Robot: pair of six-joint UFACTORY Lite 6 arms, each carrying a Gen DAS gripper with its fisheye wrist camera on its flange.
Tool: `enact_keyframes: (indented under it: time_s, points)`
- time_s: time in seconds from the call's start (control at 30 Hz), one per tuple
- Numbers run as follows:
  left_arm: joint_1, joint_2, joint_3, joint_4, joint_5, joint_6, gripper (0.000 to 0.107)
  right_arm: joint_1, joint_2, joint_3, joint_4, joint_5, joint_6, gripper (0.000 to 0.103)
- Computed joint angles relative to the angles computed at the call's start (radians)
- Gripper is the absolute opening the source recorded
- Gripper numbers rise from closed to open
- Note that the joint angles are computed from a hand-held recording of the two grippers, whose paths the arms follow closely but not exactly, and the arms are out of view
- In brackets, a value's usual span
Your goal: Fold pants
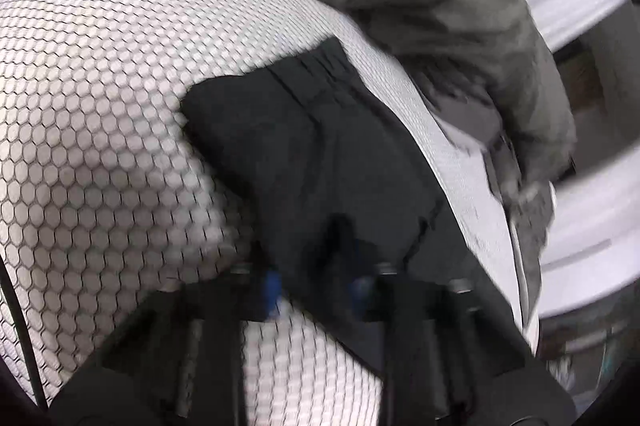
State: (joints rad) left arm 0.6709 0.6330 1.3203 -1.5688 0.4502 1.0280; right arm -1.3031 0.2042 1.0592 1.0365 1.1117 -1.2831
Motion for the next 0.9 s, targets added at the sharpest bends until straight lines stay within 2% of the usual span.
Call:
enact_keyframes:
  time_s: [0.03, 0.1, 0.17, 0.23, 0.27, 0.3, 0.33, 0.4, 0.47, 0.57, 0.67, 0.77, 0.83, 0.87, 0.9]
  points:
    - [-0.004, 0.018, 0.016, -0.052, -0.003, 0.030, 0.007, -0.016, 0.044, 0.041, -0.004, 0.016, 0.015, 0.088]
    - [-0.014, -0.018, -0.027, -0.156, -0.021, 0.122, 0.004, -0.024, 0.171, 0.159, -0.048, 0.026, 0.099, 0.087]
    - [-0.035, -0.068, -0.076, -0.226, -0.060, 0.207, 0.003, -0.024, 0.279, 0.250, -0.066, 0.048, 0.179, 0.084]
    - [-0.045, -0.107, -0.110, -0.248, -0.080, 0.236, 0.002, -0.016, 0.325, 0.283, -0.017, 0.086, 0.171, 0.081]
    - [-0.041, -0.129, -0.132, -0.249, -0.077, 0.241, 0.002, 0.008, 0.349, 0.298, 0.024, 0.106, 0.137, 0.065]
    - [-0.038, -0.157, -0.162, -0.255, -0.078, 0.248, 0.002, 0.031, 0.359, 0.305, 0.037, 0.095, 0.122, 0.032]
    - [-0.033, -0.184, -0.189, -0.248, -0.076, 0.249, 0.002, 0.062, 0.366, 0.301, 0.052, 0.058, 0.108, 0.019]
    - [-0.016, -0.255, -0.257, -0.226, -0.065, 0.245, 0.002, 0.075, 0.372, 0.281, 0.074, 0.038, 0.107, 0.013]
    - [0.042, -0.341, -0.356, -0.191, -0.018, 0.260, 0.002, 0.044, 0.343, 0.248, 0.076, 0.068, 0.093, 0.012]
    - [0.174, -0.526, -0.565, -0.142, 0.054, 0.354, 0.002, -0.040, 0.270, 0.209, -0.018, 0.132, 0.041, 0.012]
    - [0.327, -0.713, -0.781, -0.047, 0.119, 0.429, 0.002, -0.201, 0.217, 0.179, -0.154, 0.221, -0.081, 0.012]
    - [0.474, -0.808, -0.917, 0.069, 0.190, 0.494, 0.004, -0.341, 0.208, 0.155, -0.229, 0.257, -0.199, 0.014]
    - [0.530, -0.859, -0.954, 0.158, 0.192, 0.479, 0.015, -0.364, 0.197, 0.141, -0.277, 0.221, -0.249, 0.028]
    - [0.569, -0.889, -0.968, 0.198, 0.210, 0.454, 0.019, -0.369, 0.179, 0.145, -0.311, 0.204, -0.257, 0.042]
    - [0.621, -0.946, -0.981, 0.279, 0.231, 0.388, 0.039, -0.384, 0.166, 0.148, -0.317, 0.205, -0.276, 0.054]
